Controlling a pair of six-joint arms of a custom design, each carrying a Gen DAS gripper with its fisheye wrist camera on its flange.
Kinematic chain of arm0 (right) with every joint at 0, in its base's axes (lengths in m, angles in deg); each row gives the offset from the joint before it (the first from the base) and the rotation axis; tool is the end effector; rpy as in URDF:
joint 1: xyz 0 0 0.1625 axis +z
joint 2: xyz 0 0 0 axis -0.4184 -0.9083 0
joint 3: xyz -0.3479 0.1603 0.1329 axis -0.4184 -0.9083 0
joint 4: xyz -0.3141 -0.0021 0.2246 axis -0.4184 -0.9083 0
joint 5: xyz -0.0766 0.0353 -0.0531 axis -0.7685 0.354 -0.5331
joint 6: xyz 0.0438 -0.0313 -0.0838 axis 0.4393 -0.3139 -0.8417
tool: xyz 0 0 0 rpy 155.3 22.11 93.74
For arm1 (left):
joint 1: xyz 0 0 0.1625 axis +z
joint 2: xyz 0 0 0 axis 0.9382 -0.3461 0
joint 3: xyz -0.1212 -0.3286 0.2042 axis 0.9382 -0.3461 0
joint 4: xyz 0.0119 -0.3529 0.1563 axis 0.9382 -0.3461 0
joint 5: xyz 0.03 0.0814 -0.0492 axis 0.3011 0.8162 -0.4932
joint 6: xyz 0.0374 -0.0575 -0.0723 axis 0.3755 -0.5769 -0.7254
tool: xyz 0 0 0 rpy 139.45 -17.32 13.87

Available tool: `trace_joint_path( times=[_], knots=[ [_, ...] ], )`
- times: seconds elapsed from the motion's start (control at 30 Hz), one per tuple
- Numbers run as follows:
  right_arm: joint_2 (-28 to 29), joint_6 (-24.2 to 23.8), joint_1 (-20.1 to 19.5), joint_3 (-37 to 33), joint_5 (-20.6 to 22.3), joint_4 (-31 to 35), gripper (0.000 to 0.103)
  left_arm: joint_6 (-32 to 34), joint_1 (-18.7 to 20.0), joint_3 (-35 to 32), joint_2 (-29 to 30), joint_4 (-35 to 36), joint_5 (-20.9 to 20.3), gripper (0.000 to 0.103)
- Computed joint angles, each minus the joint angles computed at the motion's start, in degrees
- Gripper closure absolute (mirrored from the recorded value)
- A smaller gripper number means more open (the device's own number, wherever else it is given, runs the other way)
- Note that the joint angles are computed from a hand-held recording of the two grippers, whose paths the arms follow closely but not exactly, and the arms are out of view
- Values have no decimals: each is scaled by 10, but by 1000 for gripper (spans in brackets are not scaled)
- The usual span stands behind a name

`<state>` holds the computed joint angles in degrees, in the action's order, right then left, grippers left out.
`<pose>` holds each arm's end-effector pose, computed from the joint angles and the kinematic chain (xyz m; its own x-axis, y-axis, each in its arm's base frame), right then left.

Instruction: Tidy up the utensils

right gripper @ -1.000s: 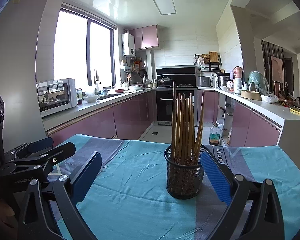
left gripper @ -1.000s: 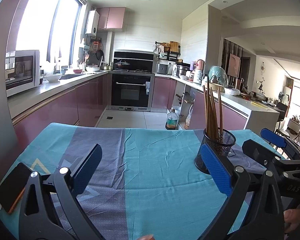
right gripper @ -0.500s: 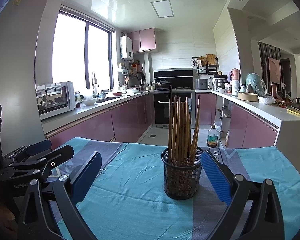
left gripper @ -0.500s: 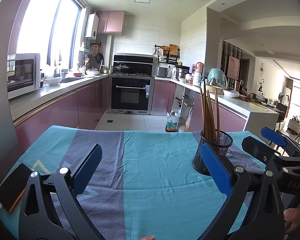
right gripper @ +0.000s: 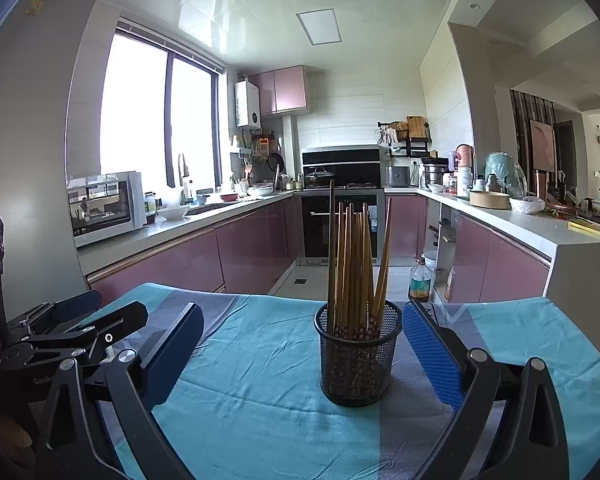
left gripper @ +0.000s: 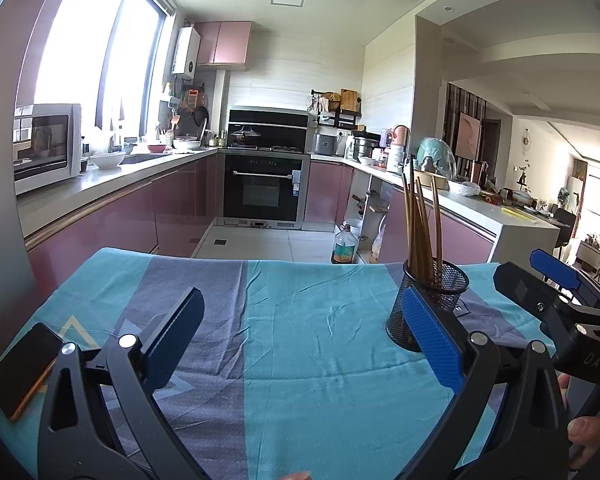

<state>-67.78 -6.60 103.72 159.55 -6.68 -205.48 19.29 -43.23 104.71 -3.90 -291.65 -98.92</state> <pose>0.0624 -0.3694 0.3599 -0.7500 0.0571 0.6590 -0.6293 0.2451 -0.7375 -0.3973 -0.4295 0.0530 -0.7210 0.3940 -0.5700 0.6902 0.3355 -0.6412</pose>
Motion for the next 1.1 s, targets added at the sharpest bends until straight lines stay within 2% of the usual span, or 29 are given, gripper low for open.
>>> trace_joint_path(
  times=[0.2, 0.5, 1.1],
  knots=[
    [16, -5, -8, 3, 13, -38, 7, 8, 6, -9, 11, -15, 1, 6],
    [27, -7, -12, 3, 13, -56, 7, 41, 7, -20, 37, -62, 10, 6],
    [29, -2, -16, 4, 17, -64, 7, 49, 7, -27, 51, -77, 7, 6]
  ],
)
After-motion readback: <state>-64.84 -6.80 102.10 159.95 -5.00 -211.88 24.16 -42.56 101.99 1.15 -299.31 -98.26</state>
